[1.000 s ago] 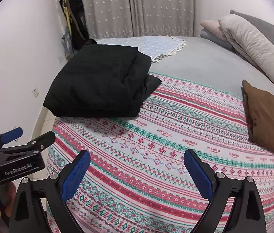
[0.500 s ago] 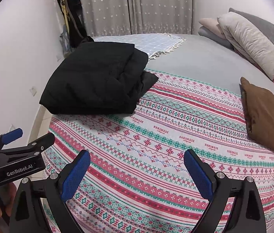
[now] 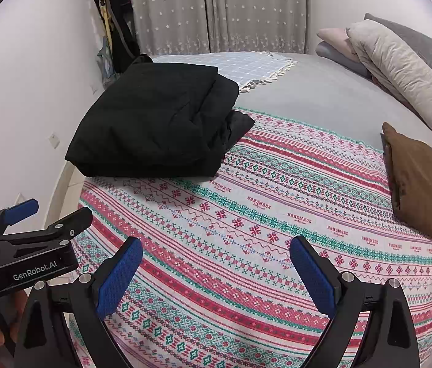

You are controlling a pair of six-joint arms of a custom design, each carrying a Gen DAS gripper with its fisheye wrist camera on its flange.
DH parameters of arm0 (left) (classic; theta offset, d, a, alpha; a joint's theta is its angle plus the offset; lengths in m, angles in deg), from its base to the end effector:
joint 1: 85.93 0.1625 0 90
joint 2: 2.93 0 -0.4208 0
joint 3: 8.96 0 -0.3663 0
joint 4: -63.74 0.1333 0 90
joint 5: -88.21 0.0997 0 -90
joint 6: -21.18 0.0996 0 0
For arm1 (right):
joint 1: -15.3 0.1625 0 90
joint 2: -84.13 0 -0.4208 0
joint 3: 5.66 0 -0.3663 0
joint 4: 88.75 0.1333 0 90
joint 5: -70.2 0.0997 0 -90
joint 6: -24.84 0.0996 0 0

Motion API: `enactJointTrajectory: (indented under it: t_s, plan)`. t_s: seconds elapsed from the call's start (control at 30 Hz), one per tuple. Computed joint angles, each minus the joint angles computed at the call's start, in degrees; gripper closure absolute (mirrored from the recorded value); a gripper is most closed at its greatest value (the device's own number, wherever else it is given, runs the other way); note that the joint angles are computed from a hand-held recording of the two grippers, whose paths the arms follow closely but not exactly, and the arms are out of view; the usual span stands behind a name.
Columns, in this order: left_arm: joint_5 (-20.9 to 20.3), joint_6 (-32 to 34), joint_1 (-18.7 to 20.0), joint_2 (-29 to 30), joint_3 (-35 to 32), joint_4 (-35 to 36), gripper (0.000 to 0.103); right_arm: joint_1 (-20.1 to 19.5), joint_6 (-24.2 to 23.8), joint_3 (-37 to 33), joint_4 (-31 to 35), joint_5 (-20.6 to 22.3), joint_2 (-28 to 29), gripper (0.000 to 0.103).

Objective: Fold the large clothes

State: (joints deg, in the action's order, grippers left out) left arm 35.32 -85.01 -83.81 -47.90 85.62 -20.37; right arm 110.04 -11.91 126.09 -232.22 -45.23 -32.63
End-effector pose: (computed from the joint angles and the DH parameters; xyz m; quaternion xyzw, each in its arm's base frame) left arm -0.5186 -0.2127 0.0537 0.0128 0.8519 -0.3336 0.4036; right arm 0.1149 -0.2899 0.4351 0.2584 -0.8870 0.2517 0.2884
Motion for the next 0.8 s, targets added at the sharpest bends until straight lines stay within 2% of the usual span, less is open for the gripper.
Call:
enactJointTrajectory:
  t_s: [0.8]
  plan:
    - [-0.06, -0.87, -0.13, 0.35, -0.7, 0.91, 0.0, 0.0, -0.11, 0.01, 0.32, 0.04, -0.09, 0.005]
